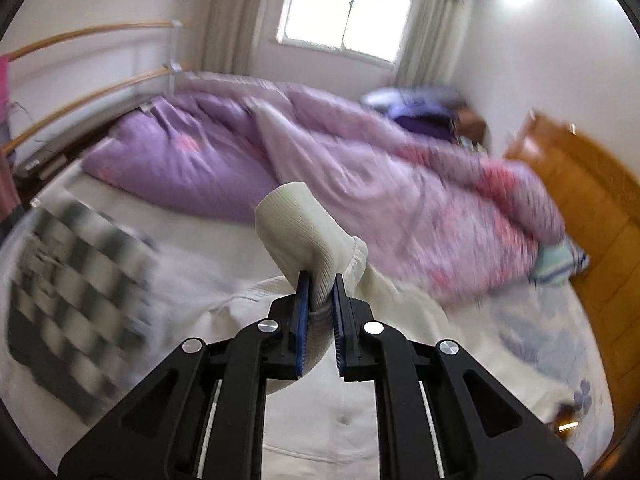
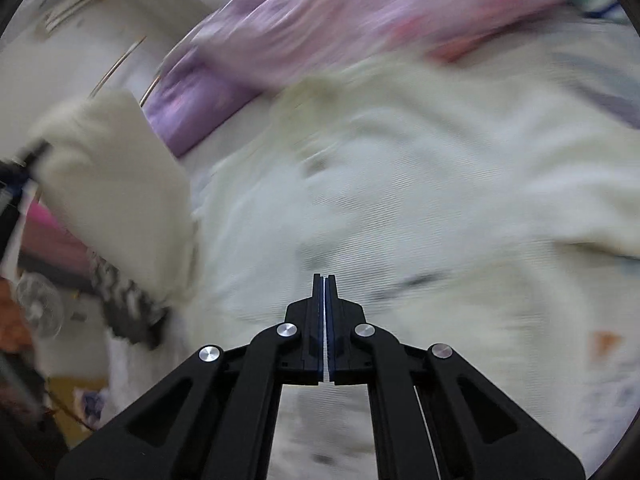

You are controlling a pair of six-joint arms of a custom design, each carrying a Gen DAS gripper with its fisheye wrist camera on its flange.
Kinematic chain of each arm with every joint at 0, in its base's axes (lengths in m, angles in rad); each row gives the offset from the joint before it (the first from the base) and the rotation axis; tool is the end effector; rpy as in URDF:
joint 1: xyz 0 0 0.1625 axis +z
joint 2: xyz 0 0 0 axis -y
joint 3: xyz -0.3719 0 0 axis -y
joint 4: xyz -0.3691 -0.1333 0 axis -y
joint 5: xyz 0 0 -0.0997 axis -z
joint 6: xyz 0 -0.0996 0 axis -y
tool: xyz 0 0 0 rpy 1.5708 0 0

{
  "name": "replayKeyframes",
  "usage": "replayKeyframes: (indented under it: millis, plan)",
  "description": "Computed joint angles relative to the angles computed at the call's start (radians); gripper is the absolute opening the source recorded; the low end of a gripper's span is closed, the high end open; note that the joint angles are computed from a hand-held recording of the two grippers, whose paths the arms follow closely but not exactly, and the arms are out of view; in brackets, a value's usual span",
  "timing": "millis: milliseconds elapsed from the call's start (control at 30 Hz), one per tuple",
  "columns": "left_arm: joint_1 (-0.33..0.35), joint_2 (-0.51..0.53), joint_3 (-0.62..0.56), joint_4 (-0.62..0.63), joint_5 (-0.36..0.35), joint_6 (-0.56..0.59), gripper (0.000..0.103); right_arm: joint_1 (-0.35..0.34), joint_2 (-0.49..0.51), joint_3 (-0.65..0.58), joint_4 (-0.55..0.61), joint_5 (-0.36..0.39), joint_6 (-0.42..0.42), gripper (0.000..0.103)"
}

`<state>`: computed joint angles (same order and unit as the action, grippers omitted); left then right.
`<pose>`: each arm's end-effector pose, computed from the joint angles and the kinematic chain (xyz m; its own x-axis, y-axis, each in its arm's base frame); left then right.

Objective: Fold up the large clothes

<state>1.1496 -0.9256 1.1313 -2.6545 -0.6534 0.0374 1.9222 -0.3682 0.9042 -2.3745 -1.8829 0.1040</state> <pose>-0.0904 -0.7213 0.4223 -0.7942 -0.2870 -0.5355 0.2910 0.5940 -0.7500 0.3668 -0.7022 0.0428 -0.9510 -0.1560 0.2671 -0.2345 0.9266 -0.2938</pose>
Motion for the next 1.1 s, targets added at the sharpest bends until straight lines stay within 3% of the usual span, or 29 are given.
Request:
replayKeyframes:
  millis: [200, 367, 467, 567, 633, 667, 700, 767, 833, 1000, 1033, 1100]
  plan:
    - [0.017, 0.221, -0.033, 0.063, 0.028, 0.000, 0.011, -0.107, -0.273, 0.317, -0.196, -0.131, -0.047, 0.004]
    - [0.037, 0.356, -0.106, 0.215, 0.084, -0.069, 0.012, -0.176, -0.394, 0.468, -0.301, -0.181, -0.051, 0.004]
    - [0.018, 0.403, -0.118, 0.085, 0.102, -0.009, 0.012, -0.211, -0.453, 0.541, -0.371, -0.196, -0.029, 0.004]
    - [0.008, 0.443, -0.162, 0.064, 0.068, 0.043, 0.014, -0.239, -0.485, 0.583, -0.421, -0.195, -0.007, 0.005]
    - [-0.001, 0.486, -0.194, 0.067, 0.081, 0.139, 0.041, -0.268, -0.506, 0.603, -0.433, -0.184, 0.012, 0.005]
    - [-0.001, 0.485, -0.205, 0.116, 0.052, 0.125, 0.072, -0.279, -0.510, 0.609, -0.443, -0.186, 0.031, 0.007]
    - [-0.001, 0.482, -0.198, 0.126, 0.028, 0.116, 0.084, -0.296, -0.520, 0.622, -0.461, -0.174, 0.060, 0.010]
    - [-0.003, 0.463, -0.166, 0.091, -0.019, 0.113, 0.087, -0.324, -0.539, 0.643, -0.486, -0.149, 0.120, 0.012]
    - [-0.001, 0.436, -0.154, 0.135, -0.064, 0.057, 0.091, -0.355, -0.547, 0.656, -0.534, -0.117, 0.185, 0.015]
    - [0.002, 0.342, -0.068, 0.075, -0.157, -0.044, 0.091, -0.422, -0.547, 0.675, -0.665, -0.033, 0.304, 0.045]
    - [0.002, 0.325, -0.053, 0.060, -0.153, -0.070, 0.091, -0.432, -0.542, 0.674, -0.692, -0.029, 0.320, 0.056]
    - [0.004, 0.305, -0.045, 0.082, -0.082, -0.155, 0.091, -0.452, -0.528, 0.660, -0.722, -0.029, 0.358, 0.057]
